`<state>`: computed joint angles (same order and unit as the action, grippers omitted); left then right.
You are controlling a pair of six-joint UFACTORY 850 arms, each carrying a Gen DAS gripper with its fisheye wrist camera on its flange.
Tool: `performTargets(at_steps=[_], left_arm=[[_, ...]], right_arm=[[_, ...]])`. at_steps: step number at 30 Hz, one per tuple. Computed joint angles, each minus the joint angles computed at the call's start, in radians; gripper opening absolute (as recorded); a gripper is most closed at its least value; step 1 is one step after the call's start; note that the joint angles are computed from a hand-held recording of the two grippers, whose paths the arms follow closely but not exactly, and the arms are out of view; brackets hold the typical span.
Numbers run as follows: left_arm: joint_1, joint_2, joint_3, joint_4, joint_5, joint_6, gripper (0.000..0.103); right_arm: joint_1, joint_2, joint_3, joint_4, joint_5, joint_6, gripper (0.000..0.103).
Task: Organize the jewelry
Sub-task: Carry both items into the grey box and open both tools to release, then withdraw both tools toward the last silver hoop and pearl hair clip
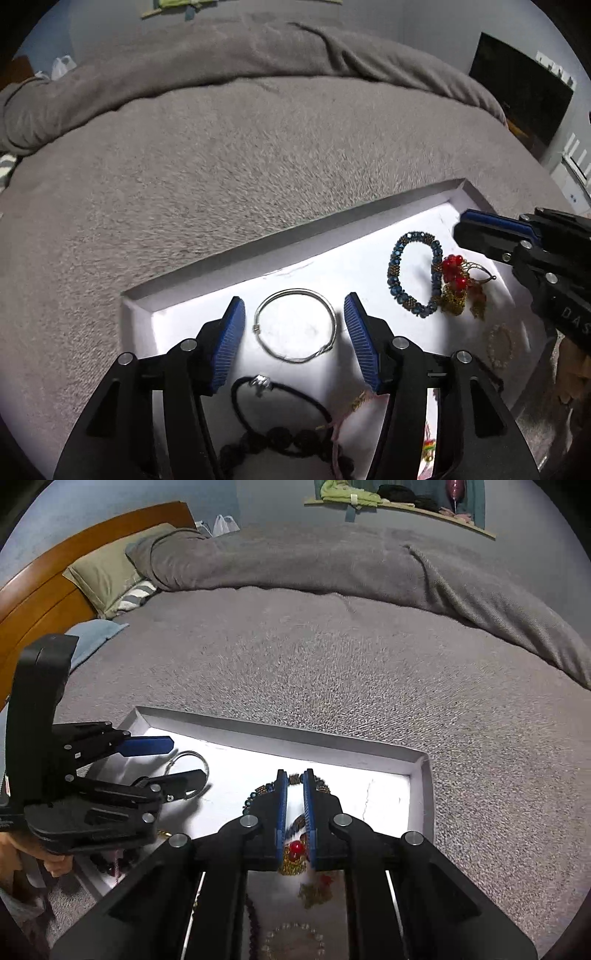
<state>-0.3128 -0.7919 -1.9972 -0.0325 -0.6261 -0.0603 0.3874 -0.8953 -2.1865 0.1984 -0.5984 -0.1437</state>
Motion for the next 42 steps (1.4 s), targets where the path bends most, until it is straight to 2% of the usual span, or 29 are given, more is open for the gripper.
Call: performTargets(at_steps=[2, 3, 6, 9, 12, 17, 19, 26, 29, 32, 36, 39, 41, 42], left_arm=[[0.003, 0.047, 0.067, -0.019, 0.053, 0.003, 0.057], [0.003, 0.073, 0.102, -0.019, 0.075, -0.004, 0.057], [0.000, 0.191, 0.259, -0.075, 0.177, 0.040, 0.058], [-0.011, 0.281, 0.372, -0.108, 0.248, 0.073, 0.071], [-0.025, 0.355, 0.469, -0.142, 0.289, 0.106, 0.071], [-0.059, 0.485, 0.645, -0.066, 0.373, 0.012, 0.073], [-0.068, 0.521, 0.699, -0.080, 0.398, 0.017, 0.073], [-0.092, 0.651, 0.907, -0.518, 0.453, 0.422, 0.073], [-0.108, 0.695, 0.973, -0.641, 0.469, 0.536, 0.073], [-0.120, 0.730, 1.017, -0.715, 0.476, 0.605, 0.073], [-0.143, 0.764, 1.054, -0.733, 0.488, 0.630, 0.073], [-0.159, 0.784, 1.078, -0.844, 0.489, 0.744, 0.073], [-0.176, 0.788, 1.088, -0.864, 0.485, 0.779, 0.073], [-0.183, 0.788, 1.092, -0.853, 0.489, 0.780, 0.073]], right_arm=[[-0.004, 0.056, 0.086, 0.040, 0.051, -0.036, 0.025], [-0.004, 0.069, 0.105, 0.052, 0.062, -0.046, 0.027], [-0.005, 0.150, 0.224, 0.112, 0.113, -0.106, 0.028], [-0.009, 0.242, 0.359, 0.206, 0.168, -0.191, 0.028], [-0.015, 0.329, 0.483, 0.303, 0.214, -0.283, 0.034], [-0.023, 0.448, 0.653, 0.453, 0.261, -0.418, 0.034], [-0.024, 0.491, 0.716, 0.509, 0.274, -0.476, 0.034], [-0.036, 0.632, 0.925, 0.800, 0.294, -0.766, 0.035], [-0.041, 0.677, 0.990, 0.875, 0.296, -0.848, 0.035], [-0.042, 0.713, 1.041, 0.934, 0.303, -0.905, 0.035], [-0.045, 0.745, 1.090, 1.001, 0.301, -0.969, 0.035], [-0.049, 0.769, 1.128, 1.079, 0.285, -1.044, 0.036], [-0.049, 0.789, 1.156, 1.123, 0.275, -1.095, 0.044], [-0.049, 0.797, 1.168, 1.136, 0.265, -1.123, 0.045]])
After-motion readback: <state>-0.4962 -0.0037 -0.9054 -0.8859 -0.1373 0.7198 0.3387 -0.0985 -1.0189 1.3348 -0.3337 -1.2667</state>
